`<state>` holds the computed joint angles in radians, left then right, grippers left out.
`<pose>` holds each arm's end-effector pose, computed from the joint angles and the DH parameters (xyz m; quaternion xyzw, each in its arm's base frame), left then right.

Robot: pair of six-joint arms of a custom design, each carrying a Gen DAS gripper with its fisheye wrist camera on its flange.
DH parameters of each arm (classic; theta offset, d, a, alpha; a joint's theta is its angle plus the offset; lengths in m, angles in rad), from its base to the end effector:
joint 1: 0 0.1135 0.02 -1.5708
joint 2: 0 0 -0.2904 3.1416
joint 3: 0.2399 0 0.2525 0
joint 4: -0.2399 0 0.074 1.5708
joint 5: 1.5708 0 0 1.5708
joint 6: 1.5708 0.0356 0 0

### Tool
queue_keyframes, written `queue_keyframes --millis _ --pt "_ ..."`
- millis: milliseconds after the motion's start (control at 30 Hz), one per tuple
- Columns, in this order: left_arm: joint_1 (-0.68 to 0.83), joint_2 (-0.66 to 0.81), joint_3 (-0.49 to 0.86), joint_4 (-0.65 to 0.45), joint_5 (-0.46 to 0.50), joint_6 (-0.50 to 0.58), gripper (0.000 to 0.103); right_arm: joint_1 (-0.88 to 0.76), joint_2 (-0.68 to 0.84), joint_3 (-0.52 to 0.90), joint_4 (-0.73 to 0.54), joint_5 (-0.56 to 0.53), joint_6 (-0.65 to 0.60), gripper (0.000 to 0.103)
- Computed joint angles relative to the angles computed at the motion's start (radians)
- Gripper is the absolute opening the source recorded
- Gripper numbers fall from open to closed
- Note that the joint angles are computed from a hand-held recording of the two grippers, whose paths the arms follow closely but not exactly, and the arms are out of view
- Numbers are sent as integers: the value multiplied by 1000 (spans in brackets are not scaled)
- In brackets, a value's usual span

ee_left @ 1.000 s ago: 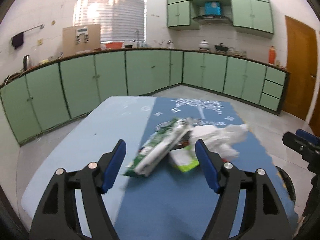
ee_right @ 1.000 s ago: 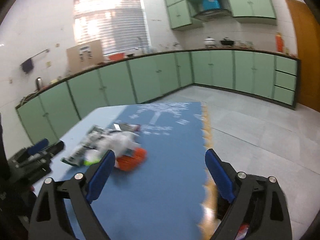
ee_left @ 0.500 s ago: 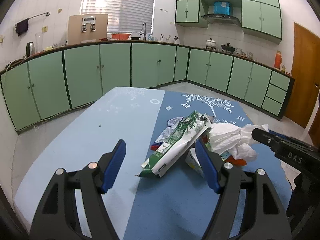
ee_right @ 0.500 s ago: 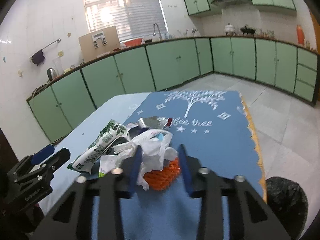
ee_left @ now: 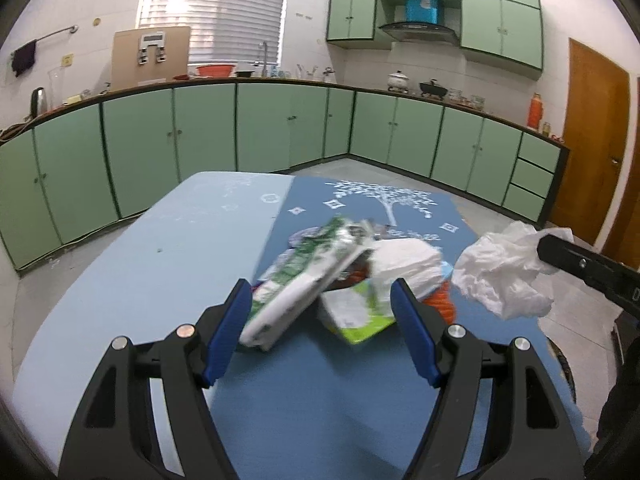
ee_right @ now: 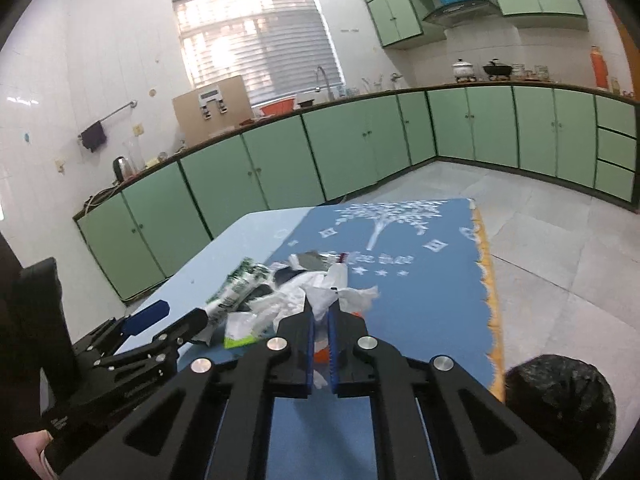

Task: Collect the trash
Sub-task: 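Grasp the white tissue with the right gripper while the left gripper grasps the tissue pack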

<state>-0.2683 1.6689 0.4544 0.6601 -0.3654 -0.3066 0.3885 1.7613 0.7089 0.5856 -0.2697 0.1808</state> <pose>0.2747 -0.0623 0.1371 -0.1048 0.8572 0.0165 0.5039 0.3160 0.1396 0.1666 -0.1576 0.8319 0.2558 0.4666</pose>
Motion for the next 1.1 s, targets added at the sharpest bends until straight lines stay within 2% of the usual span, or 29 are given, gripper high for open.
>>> queue_keyframes --millis 267,567,633,733,800,900,1000,1100 --pt "-86 109 128 -9 -20 20 70 -100 -21 -63 18 13 -9 6" --pt "-92 233 293 -56 -55 34 69 -136 18 -65 57 -7 -21 6" --pt "-81 245 309 -63 -41 36 64 -140 25 -68 64 -11 -17 6" --pt "-87 262 333 -88 -42 35 49 -142 34 -69 71 -17 -10 6" --pt "-89 271 344 -103 -43 30 33 -142 36 -69 73 -20 -8 6" --pt "-80 273 343 -108 -20 17 14 -138 33 -72 77 -22 -8 6" --pt "-77 265 325 -88 -14 15 7 -135 27 -77 79 -22 -7 6" --pt "-84 245 288 -48 -23 8 5 -137 13 -85 83 -22 -9 6"
